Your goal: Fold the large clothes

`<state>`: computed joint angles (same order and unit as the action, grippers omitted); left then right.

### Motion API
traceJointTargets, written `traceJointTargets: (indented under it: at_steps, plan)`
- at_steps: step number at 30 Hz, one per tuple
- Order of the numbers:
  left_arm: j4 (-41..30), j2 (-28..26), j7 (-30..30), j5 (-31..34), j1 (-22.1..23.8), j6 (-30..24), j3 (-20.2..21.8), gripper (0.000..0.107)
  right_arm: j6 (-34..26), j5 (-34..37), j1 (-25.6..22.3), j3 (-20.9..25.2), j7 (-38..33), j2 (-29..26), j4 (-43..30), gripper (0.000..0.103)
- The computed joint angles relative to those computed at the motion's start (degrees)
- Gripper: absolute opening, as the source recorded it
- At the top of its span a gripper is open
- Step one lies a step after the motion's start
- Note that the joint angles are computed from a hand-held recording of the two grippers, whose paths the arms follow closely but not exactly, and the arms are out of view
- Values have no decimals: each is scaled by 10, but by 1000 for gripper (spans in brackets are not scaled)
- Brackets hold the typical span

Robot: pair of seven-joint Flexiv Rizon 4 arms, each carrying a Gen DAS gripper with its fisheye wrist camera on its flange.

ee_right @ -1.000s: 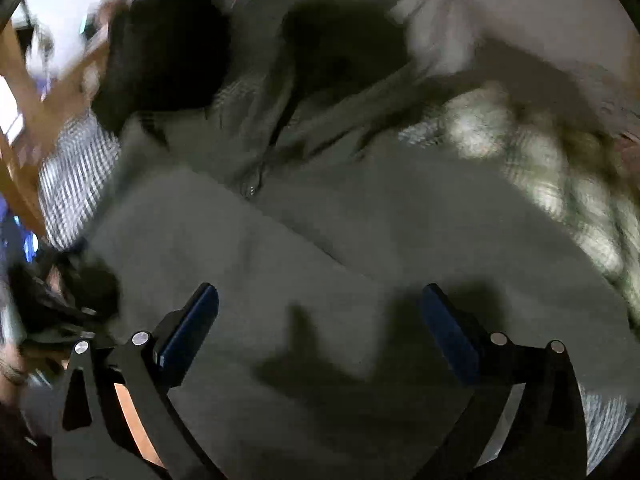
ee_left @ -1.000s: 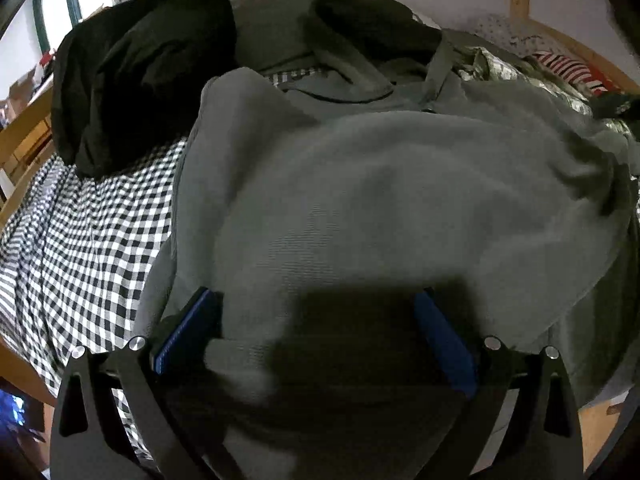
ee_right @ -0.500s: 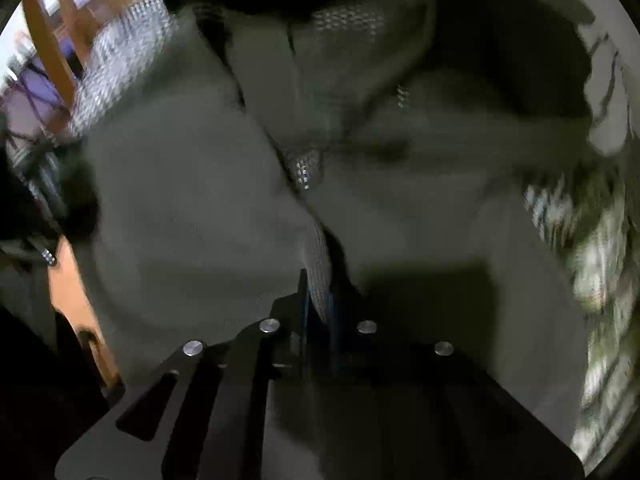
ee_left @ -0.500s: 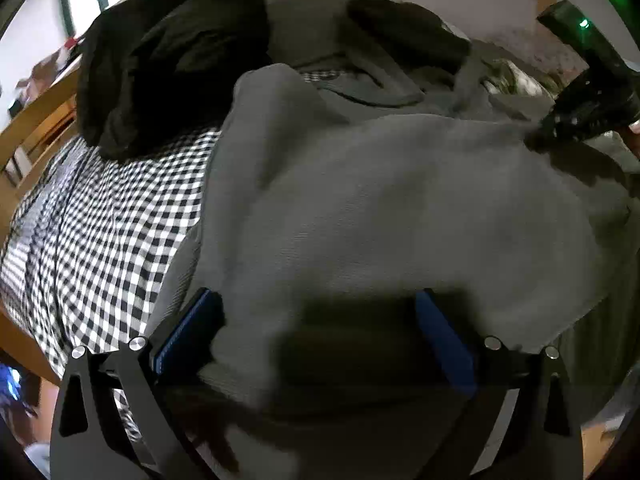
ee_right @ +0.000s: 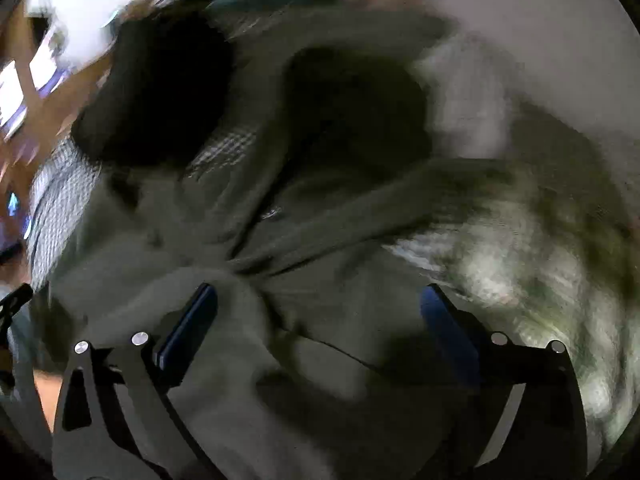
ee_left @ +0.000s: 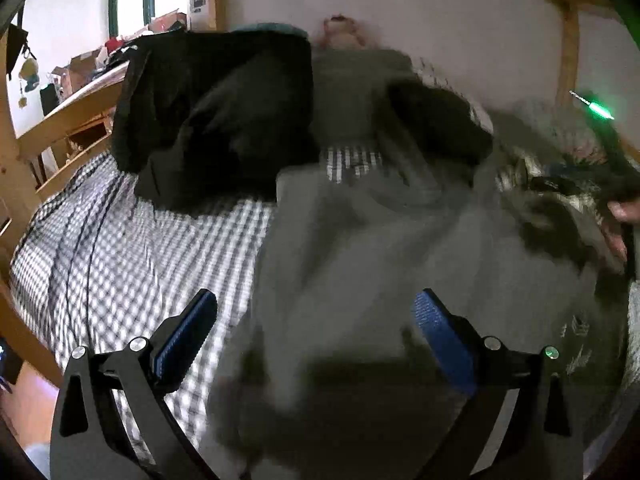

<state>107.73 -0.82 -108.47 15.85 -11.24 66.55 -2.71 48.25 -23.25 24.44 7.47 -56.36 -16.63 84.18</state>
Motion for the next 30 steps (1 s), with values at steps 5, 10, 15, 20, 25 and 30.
traceJointTargets:
  at_steps: [5, 10, 15, 20, 25, 30]
  plan:
    - [-94, -102, 59, -76, -2, -48, -5, 97, -135, -86, 46, 7, 159, 38, 70, 100]
    - [-177, -158, -9, -2, -36, -185, 40, 99, -148, -62, 24, 29, 208, 88, 167, 100]
    - [-137, -149, 43, -110, 1, -161, 23, 99, -157, -99, 22, 43, 261, 112, 178, 100]
    - [-98, -108, 51, -109, -15, -134, 16, 98, -173, -84, 29, 43, 225, 72, 139, 100]
    - [-74, -111, 60, -87, -18, -122, 18, 99, -127, -77, 19, 35, 226, 75, 166, 100]
    - [-75, -105, 73, -104, -13, -134, 16, 99, -85, -110, 19, 32, 266, 83, 196, 100]
